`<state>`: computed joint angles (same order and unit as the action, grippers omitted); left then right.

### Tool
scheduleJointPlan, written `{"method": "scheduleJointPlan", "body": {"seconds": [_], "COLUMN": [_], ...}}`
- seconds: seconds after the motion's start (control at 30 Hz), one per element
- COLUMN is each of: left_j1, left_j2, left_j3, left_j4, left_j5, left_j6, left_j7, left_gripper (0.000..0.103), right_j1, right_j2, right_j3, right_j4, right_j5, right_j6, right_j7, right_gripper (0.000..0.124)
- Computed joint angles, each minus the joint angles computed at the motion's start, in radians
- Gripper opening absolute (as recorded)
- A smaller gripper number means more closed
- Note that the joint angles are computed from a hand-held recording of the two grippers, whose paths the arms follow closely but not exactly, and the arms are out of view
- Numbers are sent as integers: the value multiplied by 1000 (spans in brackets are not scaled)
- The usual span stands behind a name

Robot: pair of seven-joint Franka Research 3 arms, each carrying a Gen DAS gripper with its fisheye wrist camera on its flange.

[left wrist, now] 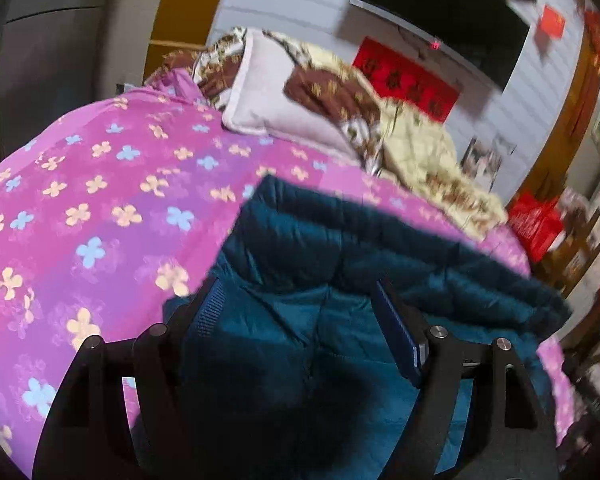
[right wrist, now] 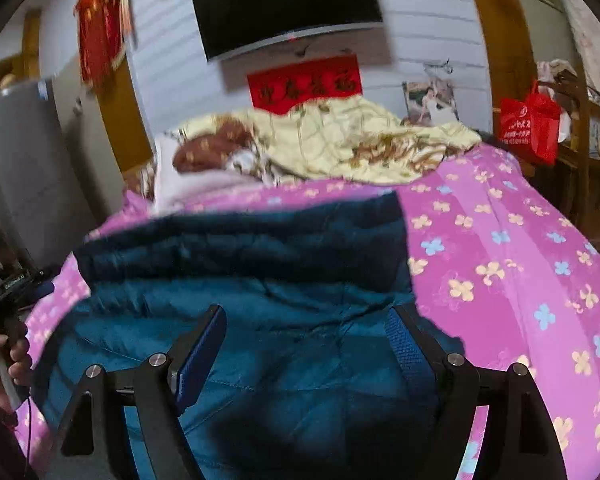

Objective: Fold large clothes
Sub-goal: 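Lower the folded hem onto the jacket and open both tools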

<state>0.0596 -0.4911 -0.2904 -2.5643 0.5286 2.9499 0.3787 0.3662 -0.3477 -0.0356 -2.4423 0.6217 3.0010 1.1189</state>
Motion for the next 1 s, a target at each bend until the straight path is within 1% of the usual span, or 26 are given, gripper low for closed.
{"method": "scheduleJointPlan", "body": {"seconds": [0.07, 0.1, 0.13, 0.17, 0.2, 0.23, 0.3, 0.33, 0.37, 0.4, 0.43, 0.47, 0.53, 0.6, 0.63, 0.67, 0.7, 0.73, 0.77, 0.8, 0.83, 0.87, 0.9, 0.93, 0.97, 1.0], "left_j1": [-8, 2, -6, -14, -17, -16, -31, -41, -52, -62, -71, -79, -101, -128, -145, -161, -173, -181, -192, -199, -219, -235, -246, -258, -263, -273], "left_j2": [65, 98, 144, 188, 213, 259, 331, 376, 402, 415, 434, 441, 449, 446, 430, 397, 354, 311, 275, 252, 213, 195, 191, 186, 194, 213], "left_j3": [-6, -24, -26, -25, -26, -38, -45, -49, -45, -35, -21, -4, 23, 41, 44, 47, 48, 50, 50, 47, 44, 38, 28, 16, 2, -20], "left_j4": [60, 102, 153, 201, 227, 279, 353, 395, 418, 424, 430, 426, 426, 436, 439, 425, 402, 373, 353, 338, 309, 292, 287, 275, 275, 274], "left_j5": [-2, 15, 27, 44, 73, 118, 172, 201, 219, 228, 221, 201, 185, 192, 227, 264, 290, 305, 296, 285, 253, 219, 193, 171, 160, 151], "left_j6": [-50, -91, -130, -162, -180, -237, -345, -420, -470, -489, -504, -495, -505, -547, -583, -593, -572, -528, -487, -461, -407, -378, -361, -344, -340, -352], "left_j7": [16, 9, 22, 32, 25, 24, 30, 28, 19, 9, -4, -5, -6, -16, -38, -68, -92, -105, -98, -93, -77, -55, -42, -34, -32, -31], "left_gripper": [76, 76, 76, 76, 76, 76, 76, 77, 77, 77, 77, 78, 78, 78, 78, 78, 78, 78, 78, 78, 78, 78, 78, 78, 78, 78], "right_j1": [-65, -80, -95, -118, -128, -134, -143, -147, -151, -159, -166, -167, -160, -160, -153, -143, -151, -125, -128, -129, -119, -107, -88, -83, -83, -87], "right_j2": [79, 122, 163, 219, 269, 315, 382, 417, 435, 452, 464, 470, 479, 484, 474, 460, 434, 376, 334, 287, 224, 185, 137, 106, 70, 45], "right_j3": [47, 51, 56, 66, 70, 70, 69, 64, 62, 61, 62, 63, 55, 56, 49, 41, 52, 28, 40, 51, 62, 69, 77, 93, 118, 136], "right_j4": [86, 136, 186, 257, 322, 375, 447, 476, 488, 497, 502, 505, 502, 507, 497, 487, 463, 406, 364, 318, 261, 227, 183, 149, 103, 63], "right_j5": [-76, -99, -125, -174, -213, -238, -277, -312, -321, -298, -274, -278, -334, -344, -384, -448, -535, -613, -622, -588, -528, -483, -442, -433, -440, -445], "right_j6": [-90, -144, -202, -282, -352, -398, -455, -468, -467, -467, -464, -455, -420, -420, -412, -402, -383, -320, -266, -222, -186, -176, -167, -156, -136, -114], "right_j7": [97, 126, 163, 225, 257, 273, 315, 351, 362, 355, 344, 346, 380, 405, 442, 492, 565, 628, 629, 592, 536, 493, 444, 427, 430, 435], "right_gripper": [80, 80, 80, 80, 80, 80, 80, 80, 83, 87, 88, 89, 90, 90, 90, 88, 86, 86, 87, 87, 87, 87, 87, 87, 87, 88]}}
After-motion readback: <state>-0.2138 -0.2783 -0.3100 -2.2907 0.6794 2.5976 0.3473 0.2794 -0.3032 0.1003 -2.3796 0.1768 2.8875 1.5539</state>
